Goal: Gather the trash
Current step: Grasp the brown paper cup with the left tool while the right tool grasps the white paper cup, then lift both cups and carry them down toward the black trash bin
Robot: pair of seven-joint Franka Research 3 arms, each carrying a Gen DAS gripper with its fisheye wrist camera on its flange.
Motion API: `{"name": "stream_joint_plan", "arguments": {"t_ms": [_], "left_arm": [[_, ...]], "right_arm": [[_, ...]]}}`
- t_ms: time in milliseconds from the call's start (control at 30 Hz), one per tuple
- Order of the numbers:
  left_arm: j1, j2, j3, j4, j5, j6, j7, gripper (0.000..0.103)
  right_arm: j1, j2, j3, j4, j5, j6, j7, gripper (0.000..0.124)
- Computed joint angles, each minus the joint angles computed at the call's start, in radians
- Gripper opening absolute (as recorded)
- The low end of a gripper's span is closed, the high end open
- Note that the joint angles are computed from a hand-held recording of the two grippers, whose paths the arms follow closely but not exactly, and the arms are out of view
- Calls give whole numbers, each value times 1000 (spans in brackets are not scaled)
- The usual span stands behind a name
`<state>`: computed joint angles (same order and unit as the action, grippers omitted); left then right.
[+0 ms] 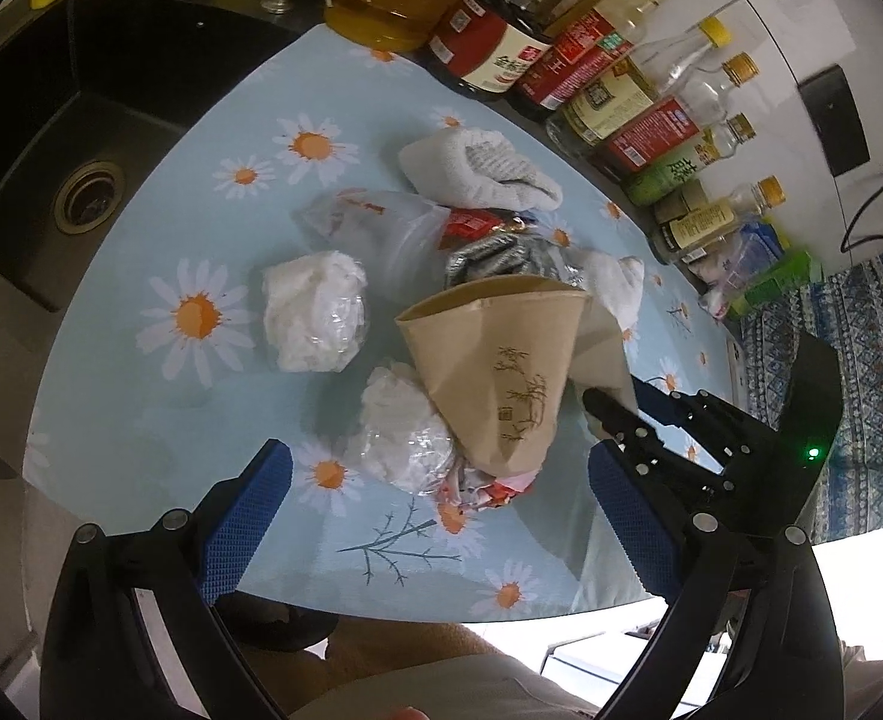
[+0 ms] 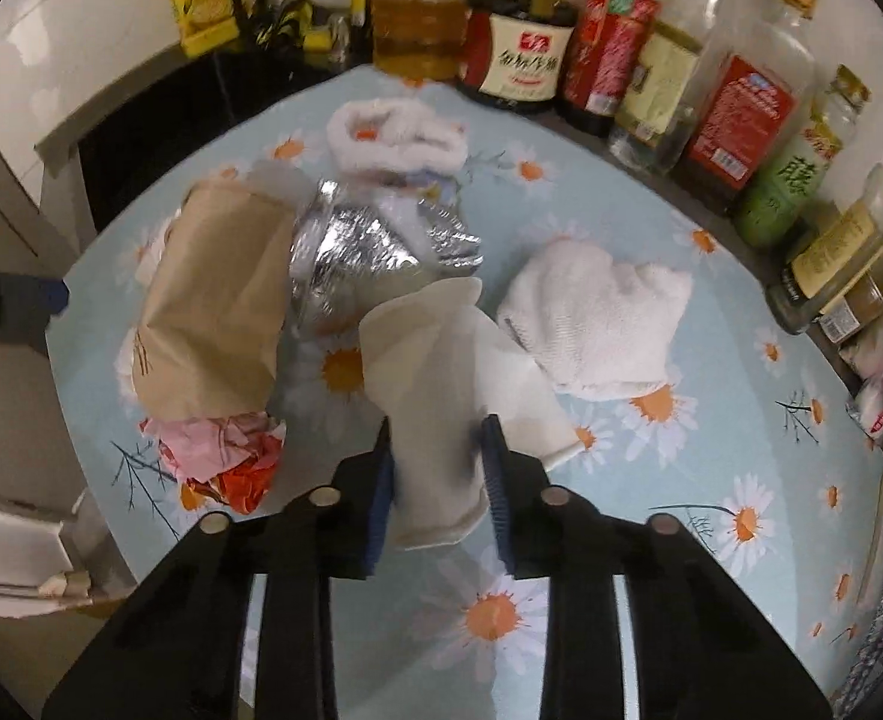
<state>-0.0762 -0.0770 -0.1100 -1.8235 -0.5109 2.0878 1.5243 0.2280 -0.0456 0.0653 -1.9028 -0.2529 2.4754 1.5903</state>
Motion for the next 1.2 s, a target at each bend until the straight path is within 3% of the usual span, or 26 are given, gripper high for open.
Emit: {"name": "stream_joint_plan", "arguments": {"t_ms": [467,967,1200], "left_arm": [[-10,86,-33,99,26,-13,14,96],[14,200,-72,198,7,-30,18,95],[12,237,-88,239,42,-53,26,70]], "right_arm": [[-46,-129,4,-119,87,83,62,23],[-99,-225,25,-208,144,104,103,23],[-103,-235,29,-224,163,112,105,23]]}}
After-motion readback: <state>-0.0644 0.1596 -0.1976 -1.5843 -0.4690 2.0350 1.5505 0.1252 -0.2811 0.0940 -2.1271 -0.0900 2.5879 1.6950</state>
